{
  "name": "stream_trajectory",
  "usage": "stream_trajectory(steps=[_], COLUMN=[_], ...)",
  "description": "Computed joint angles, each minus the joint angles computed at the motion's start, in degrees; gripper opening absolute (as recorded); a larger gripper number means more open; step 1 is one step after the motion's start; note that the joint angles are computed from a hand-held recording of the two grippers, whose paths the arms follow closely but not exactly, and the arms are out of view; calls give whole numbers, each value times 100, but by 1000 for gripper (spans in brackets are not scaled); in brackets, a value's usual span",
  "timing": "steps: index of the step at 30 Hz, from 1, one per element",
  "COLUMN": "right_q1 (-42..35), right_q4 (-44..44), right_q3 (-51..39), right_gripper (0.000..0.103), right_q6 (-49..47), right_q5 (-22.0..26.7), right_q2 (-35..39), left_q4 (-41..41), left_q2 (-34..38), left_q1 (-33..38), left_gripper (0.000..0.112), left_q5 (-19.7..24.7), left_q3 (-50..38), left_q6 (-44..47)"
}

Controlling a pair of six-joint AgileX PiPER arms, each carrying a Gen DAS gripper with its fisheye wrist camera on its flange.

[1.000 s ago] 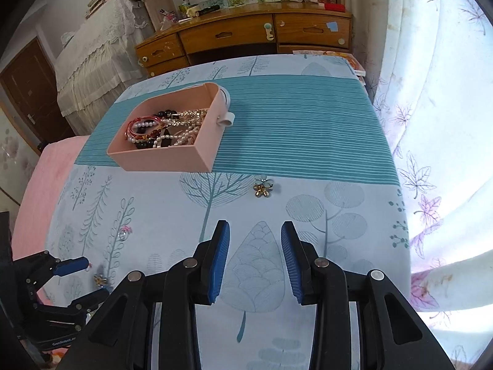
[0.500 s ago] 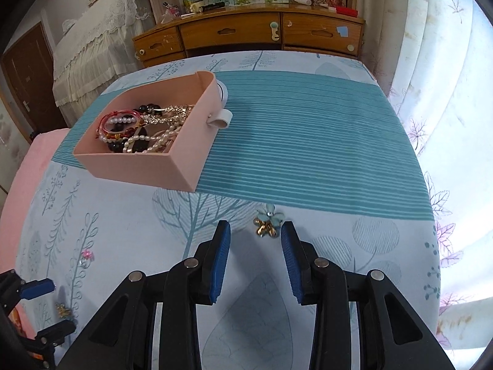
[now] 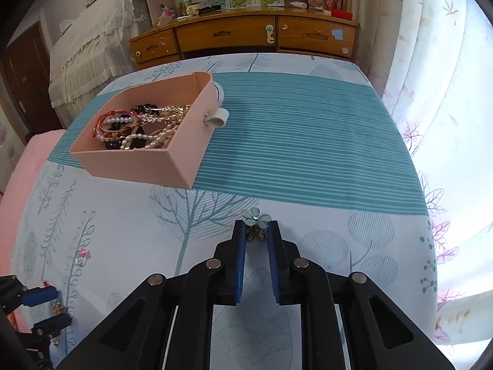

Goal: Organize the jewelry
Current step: 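Grasp the gold brooch with the left gripper while the right grasps the flower brooch, then carry both brooches into the pink box and open both grippers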

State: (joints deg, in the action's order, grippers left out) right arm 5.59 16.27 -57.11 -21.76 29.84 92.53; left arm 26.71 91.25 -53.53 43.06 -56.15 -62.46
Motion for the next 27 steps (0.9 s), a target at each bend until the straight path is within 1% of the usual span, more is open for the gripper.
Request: stream_trajectory(steps=[1, 2, 7, 10, 13, 17, 21, 25, 27], right_q1=[-28, -81, -148, -287, -342, -285, 31, 343, 463], right_q4=[110, 268, 897, 1234, 1392, 1332, 1064, 816, 754], right_q3=[98, 162, 425, 582, 617, 452, 98, -535, -938], right_gripper=[14, 14, 14, 14, 14, 14, 14, 14, 14], right_q6=[-115, -287, -913, -1338, -1528, -1398, -995, -527, -316], right_q5=[13, 43, 197, 364, 546, 857, 1018, 1296, 1471], right_q2=[-101, -177, -615, -1020, -1351, -1665, -1824, -1741, -1579], left_q4=[13, 31, 128, 201, 149, 98, -45, -477, -723], left_q2=[8, 20, 23, -44, -143, -272, -292, -41, 258], left_q1=[-10, -22, -53, -49, 49, 384, 960, 1611, 1911], left_gripper=[18, 18, 17, 17, 17, 17, 17, 17, 17], left_q5=[-3, 3, -2, 22, 43, 216, 424, 523, 617], left_q3=[-4, -13, -28, -63, -155, -501, -1196, -2118, -2739], left_q6=[-3, -13, -121, -166, -38, 346, 959, 1736, 2101])
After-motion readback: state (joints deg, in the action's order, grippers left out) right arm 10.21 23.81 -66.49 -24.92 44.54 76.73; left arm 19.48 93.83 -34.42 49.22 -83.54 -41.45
